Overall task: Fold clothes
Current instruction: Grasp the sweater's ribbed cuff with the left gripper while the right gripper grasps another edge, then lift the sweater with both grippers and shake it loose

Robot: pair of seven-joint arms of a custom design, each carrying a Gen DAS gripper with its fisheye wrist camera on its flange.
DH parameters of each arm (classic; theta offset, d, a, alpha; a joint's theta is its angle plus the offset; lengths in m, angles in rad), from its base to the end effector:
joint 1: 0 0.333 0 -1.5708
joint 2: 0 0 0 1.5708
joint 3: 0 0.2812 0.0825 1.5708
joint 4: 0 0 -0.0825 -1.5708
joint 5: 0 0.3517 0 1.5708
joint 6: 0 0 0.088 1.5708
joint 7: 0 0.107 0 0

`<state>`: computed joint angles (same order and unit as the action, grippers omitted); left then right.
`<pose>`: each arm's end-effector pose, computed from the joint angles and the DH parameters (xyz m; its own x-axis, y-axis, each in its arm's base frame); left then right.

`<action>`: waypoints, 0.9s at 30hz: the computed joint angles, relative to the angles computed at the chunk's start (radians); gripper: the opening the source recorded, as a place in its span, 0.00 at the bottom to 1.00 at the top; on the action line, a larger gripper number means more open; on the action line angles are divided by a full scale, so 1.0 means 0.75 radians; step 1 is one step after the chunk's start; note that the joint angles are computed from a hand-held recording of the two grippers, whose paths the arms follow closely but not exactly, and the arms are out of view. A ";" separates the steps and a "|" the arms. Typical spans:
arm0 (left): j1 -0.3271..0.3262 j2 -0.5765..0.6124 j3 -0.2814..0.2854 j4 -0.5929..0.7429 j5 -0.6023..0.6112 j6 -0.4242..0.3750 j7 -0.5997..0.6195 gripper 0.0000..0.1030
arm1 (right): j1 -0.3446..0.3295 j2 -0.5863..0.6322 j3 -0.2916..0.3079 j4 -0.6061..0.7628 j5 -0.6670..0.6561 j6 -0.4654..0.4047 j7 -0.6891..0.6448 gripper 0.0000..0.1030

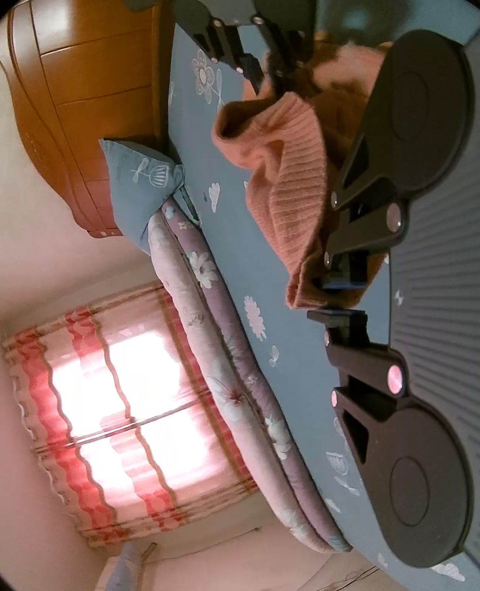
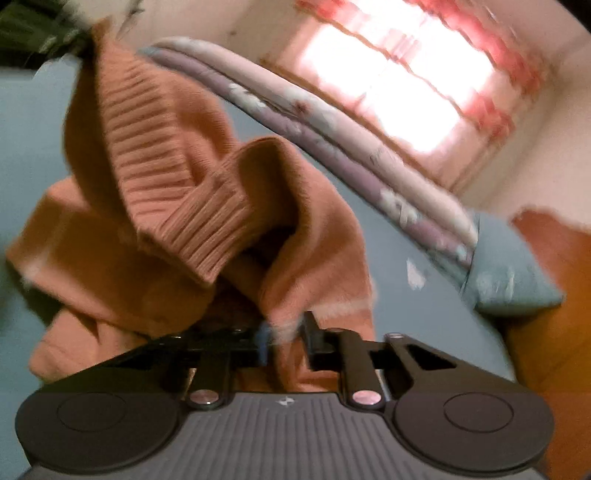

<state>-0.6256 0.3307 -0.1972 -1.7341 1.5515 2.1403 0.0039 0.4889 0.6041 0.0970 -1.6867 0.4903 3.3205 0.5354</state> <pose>0.4704 -0.4267 0.4157 0.1051 -0.9293 -0.3541 -0.3776 0.2921 -0.8787 0.5965 0.3206 0.3574 0.6542 -0.6190 0.4347 -0.1520 -0.6706 -0.7261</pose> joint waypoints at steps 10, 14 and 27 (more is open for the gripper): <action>0.009 0.014 0.000 0.005 -0.077 0.017 -0.048 0.08 | 0.216 -0.113 -0.382 -0.148 0.048 -0.086 0.185 0.08; 0.015 -0.005 -0.001 -0.012 -0.079 0.038 -0.060 0.08 | 0.026 -0.154 -0.180 -0.216 -0.006 -0.047 0.149 0.13; 0.032 0.008 0.011 0.048 -0.079 0.064 -0.002 0.09 | -0.039 -0.088 0.049 -0.344 -0.197 0.384 -0.338 0.44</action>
<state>-0.6016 0.3364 -0.1886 -1.6982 1.4923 2.1885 0.0025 0.4595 0.5378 0.1339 -1.9446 0.3426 3.6085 0.2820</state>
